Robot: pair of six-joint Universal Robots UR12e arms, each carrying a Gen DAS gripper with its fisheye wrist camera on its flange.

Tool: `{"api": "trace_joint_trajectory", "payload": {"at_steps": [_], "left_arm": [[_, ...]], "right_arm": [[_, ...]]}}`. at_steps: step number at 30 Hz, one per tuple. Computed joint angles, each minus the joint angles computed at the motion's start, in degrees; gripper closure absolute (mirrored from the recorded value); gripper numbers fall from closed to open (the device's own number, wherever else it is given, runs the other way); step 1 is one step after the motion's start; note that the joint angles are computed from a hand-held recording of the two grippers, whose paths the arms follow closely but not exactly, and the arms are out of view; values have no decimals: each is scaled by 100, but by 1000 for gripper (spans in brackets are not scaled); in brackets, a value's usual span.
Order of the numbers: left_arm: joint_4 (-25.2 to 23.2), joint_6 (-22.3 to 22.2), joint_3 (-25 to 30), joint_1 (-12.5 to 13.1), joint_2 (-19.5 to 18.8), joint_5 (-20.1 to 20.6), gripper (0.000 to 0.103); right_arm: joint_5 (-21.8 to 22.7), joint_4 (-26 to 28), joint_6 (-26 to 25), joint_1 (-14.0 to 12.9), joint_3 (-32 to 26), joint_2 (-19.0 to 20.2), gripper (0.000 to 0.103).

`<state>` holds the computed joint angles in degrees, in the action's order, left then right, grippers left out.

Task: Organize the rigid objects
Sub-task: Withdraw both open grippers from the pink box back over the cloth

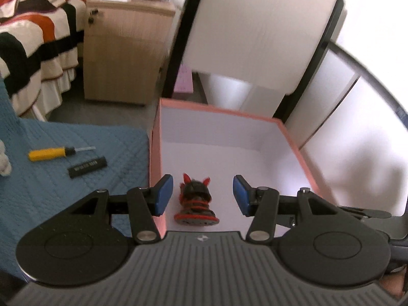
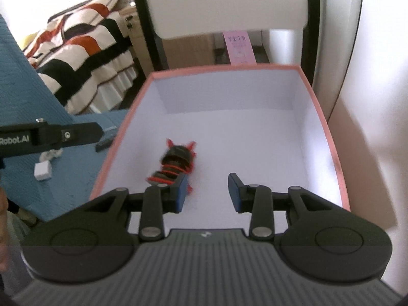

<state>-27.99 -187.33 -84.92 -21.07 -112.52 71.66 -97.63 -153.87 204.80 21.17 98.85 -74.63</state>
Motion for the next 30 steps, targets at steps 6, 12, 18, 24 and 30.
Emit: {"api": "trace_joint_trajectory", "payload": {"at_steps": [6, 12, 18, 24, 30], "left_arm": [[293, -62, -257, 167, 352, -69, 45], [548, 34, -553, 321, 704, -24, 45], [747, 56, -937, 515, 1046, -51, 45], [866, 57, -1316, 748, 1326, -133, 45], [985, 118, -1674, 997, 1603, -174, 45]], "right_arm": [[-127, -169, -89, 205, -127, -40, 64], [-289, -375, -143, 430, -274, -43, 64], [-392, -541, -149, 653, -355, -22, 64], [-442, -528, -45, 872, -403, 7, 64], [-511, -510, 36, 1105, -497, 93, 64]]}}
